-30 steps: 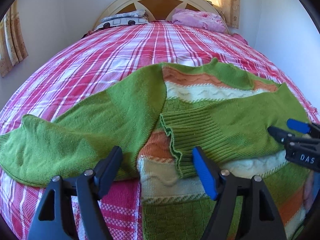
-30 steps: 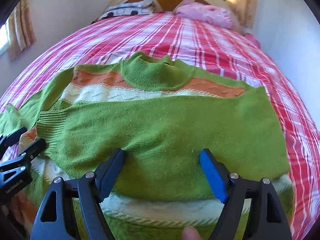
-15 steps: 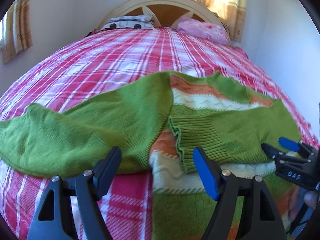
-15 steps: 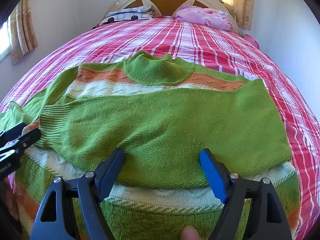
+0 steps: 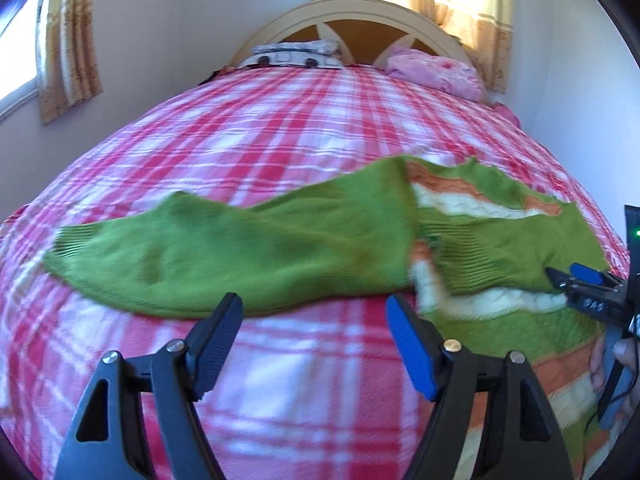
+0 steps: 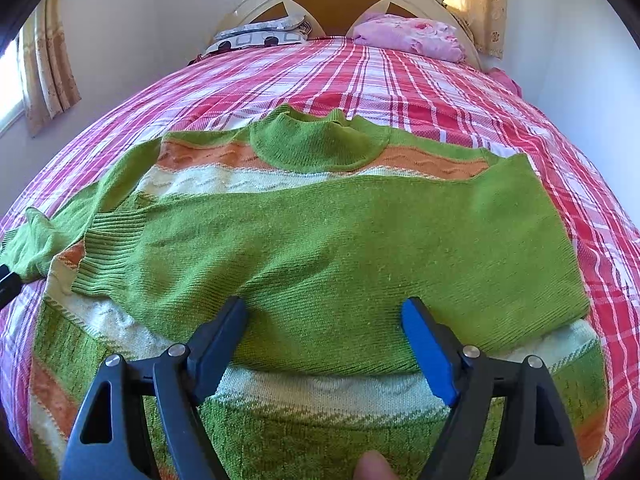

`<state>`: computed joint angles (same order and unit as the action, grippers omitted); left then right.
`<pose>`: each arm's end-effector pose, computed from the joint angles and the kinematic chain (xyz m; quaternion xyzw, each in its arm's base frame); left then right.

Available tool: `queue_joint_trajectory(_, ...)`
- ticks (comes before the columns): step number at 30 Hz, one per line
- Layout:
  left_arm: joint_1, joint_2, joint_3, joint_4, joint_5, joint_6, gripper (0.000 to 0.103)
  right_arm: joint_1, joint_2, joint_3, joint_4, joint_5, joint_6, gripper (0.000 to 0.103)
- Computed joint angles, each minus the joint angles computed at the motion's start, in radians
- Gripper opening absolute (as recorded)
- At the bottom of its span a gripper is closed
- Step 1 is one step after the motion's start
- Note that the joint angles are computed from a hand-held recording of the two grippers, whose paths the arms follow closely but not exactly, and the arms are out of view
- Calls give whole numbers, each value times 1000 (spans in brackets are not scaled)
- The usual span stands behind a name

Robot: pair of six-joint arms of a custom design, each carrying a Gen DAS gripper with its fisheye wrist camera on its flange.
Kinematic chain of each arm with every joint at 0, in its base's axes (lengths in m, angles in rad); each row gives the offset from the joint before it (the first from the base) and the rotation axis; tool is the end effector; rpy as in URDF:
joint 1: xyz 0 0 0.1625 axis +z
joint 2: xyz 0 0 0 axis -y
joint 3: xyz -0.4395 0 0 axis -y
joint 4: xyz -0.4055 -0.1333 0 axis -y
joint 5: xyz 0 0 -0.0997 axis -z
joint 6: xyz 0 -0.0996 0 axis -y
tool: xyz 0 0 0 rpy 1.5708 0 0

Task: Fold small clothes
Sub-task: 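Move the left gripper to the other green sleeve cuff, then grasp the sleeve cuff with the left gripper and lift it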

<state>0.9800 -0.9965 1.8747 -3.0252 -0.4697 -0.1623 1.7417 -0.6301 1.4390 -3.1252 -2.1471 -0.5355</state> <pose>-0.1530 -0.6269 0.2359 0.0285 0.8300 -0.4096 0.3774 0.2080 -0.7403 0.1343 0.2118 -0.8736 0.2954 0.3236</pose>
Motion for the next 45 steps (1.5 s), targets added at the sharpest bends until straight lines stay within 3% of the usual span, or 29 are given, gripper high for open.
queue_joint_trajectory(5, 34, -101, 65, 61, 96, -72, 77, -8, -17, 14, 16, 40, 11, 87)
queue_joint_trajectory(8, 59, -169, 92, 141, 134, -174, 77, -9, -18, 15, 21, 46, 10, 88)
queue_joint_trajectory(14, 98, -211, 101, 25, 185, -143, 77, -11, -21, 17, 25, 54, 10, 90)
queue_joint_trajectory(18, 149, -236, 81, -12, 127, -207, 77, -11, -21, 17, 24, 52, 7, 90)
queue_joint_trajectory(24, 219, -248, 46, -6, -17, -334, 77, -11, -20, 17, 24, 53, 8, 90)
queue_joint_trajectory(28, 246, -226, 11, -2, -68, -352, 76, -11, -20, 17, 23, 52, 8, 90)
queue_joint_trajectory(34, 275, -198, -16, -119, -90, -283, 75, -11, -20, 16, 23, 54, 9, 91)
queue_joint_trajectory(36, 278, -190, -20, -131, -79, -270, 69, -11, -20, 17, 23, 55, 10, 91)
queue_joint_trajectory(39, 273, -180, -24, -125, -25, -267, 50, -11, -19, 16, 24, 55, 10, 91)
queue_joint_trajectory(41, 274, -183, -18, -126, 3, -281, 16, -11, -20, 17, 24, 56, 10, 91)
queue_joint_trajectory(45, 284, -203, 13, -213, -49, -267, 7, -12, -20, 16, 25, 57, 11, 91)
